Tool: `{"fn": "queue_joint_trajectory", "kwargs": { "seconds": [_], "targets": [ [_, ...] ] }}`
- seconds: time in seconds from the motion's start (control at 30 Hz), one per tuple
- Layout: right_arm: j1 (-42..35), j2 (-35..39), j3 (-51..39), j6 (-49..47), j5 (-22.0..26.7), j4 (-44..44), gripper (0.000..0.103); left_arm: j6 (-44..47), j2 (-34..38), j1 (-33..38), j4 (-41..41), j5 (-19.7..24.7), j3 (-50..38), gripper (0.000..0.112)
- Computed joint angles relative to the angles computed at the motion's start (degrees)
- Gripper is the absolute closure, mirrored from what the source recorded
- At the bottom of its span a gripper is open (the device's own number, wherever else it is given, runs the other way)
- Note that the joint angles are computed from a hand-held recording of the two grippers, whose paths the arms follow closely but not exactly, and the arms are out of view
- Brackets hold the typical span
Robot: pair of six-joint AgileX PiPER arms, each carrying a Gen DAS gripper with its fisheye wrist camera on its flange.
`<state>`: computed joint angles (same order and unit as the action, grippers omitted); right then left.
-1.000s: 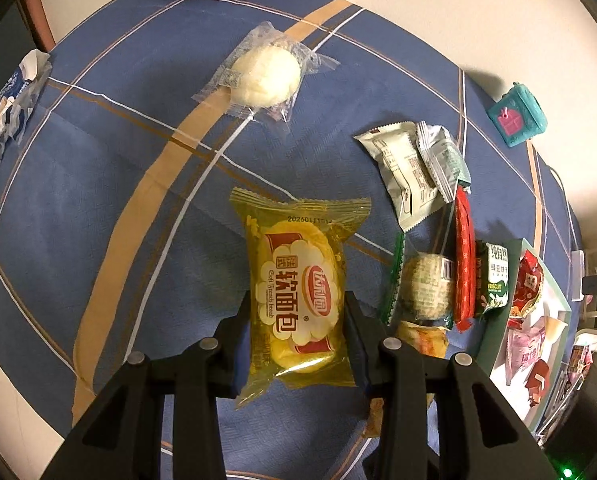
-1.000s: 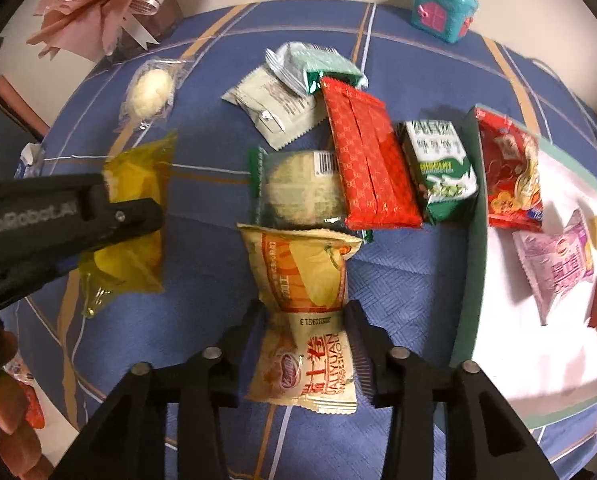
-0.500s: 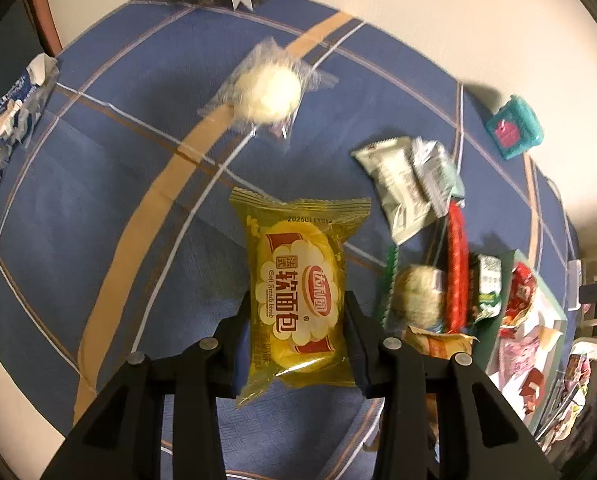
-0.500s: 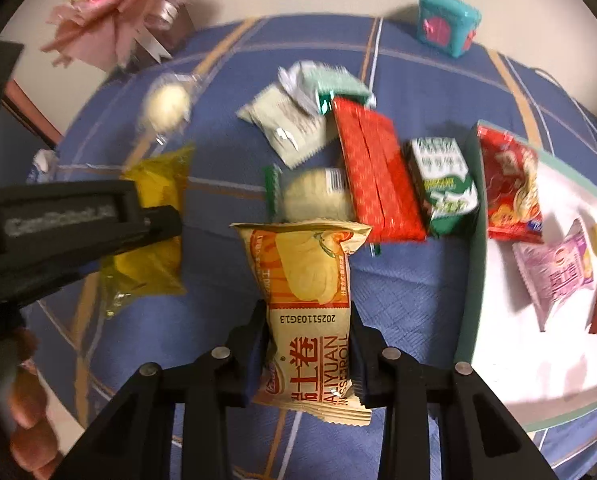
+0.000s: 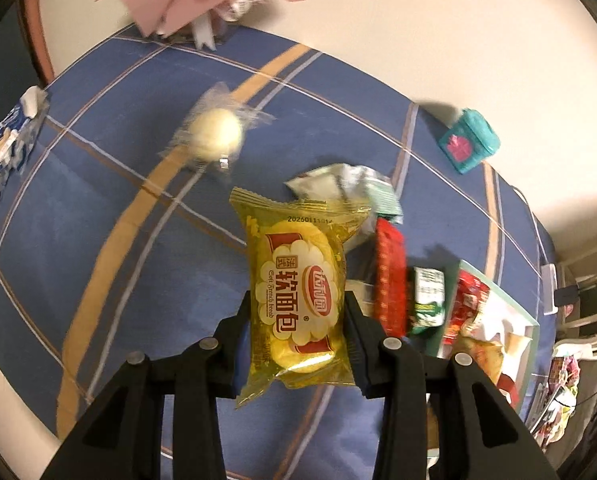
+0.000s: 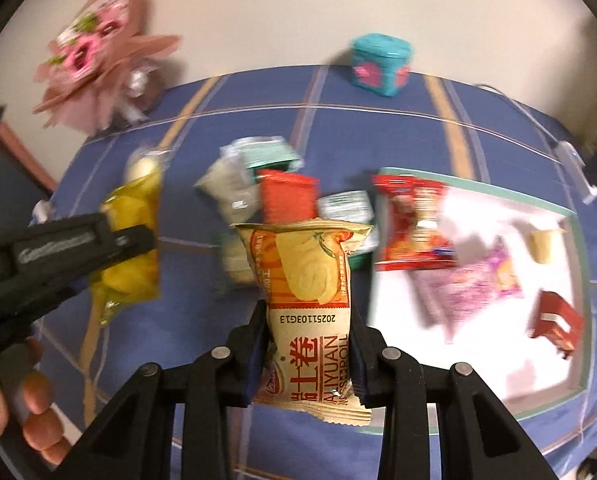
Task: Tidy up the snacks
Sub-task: 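Lift both held bags and carry them over the white tray, then release the yellow bread bag in the tray with the left gripper while the right releases the Swiss roll bag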
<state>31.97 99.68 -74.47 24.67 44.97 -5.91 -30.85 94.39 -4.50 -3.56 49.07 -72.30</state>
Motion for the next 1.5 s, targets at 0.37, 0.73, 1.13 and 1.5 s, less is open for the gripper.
{"fn": "queue_joint_trajectory", "kwargs": {
  "seconds": [0.37, 0.73, 1.13, 1.5],
  "targets": [
    [-18.7, -4.9, 3.2, -6.0, 0.4, 2.9, 0.066, -5.1, 6.6, -14.6, 3.8, 2.2, -9.7, 0.07],
    [-37.7, -4.5, 3.4, -14.6, -0.2, 9.3, 0.066, -6.5, 16.8, -25.9, 8.8, 7.0, -23.9, 0.07],
    [-42.6, -0.2, -1.5, -17.1, 0.1, 10.8, 0.066, -5.8, 28.0, -32.3, 11.8, 12.3, -39.7, 0.07],
    [-42.5, 4.7, -7.6, -16.1, 0.3, 6.9, 0.066, -3.8, 37.1, -34.1, 13.0, 15.0, -51.8, 0.07]
  ]
}}
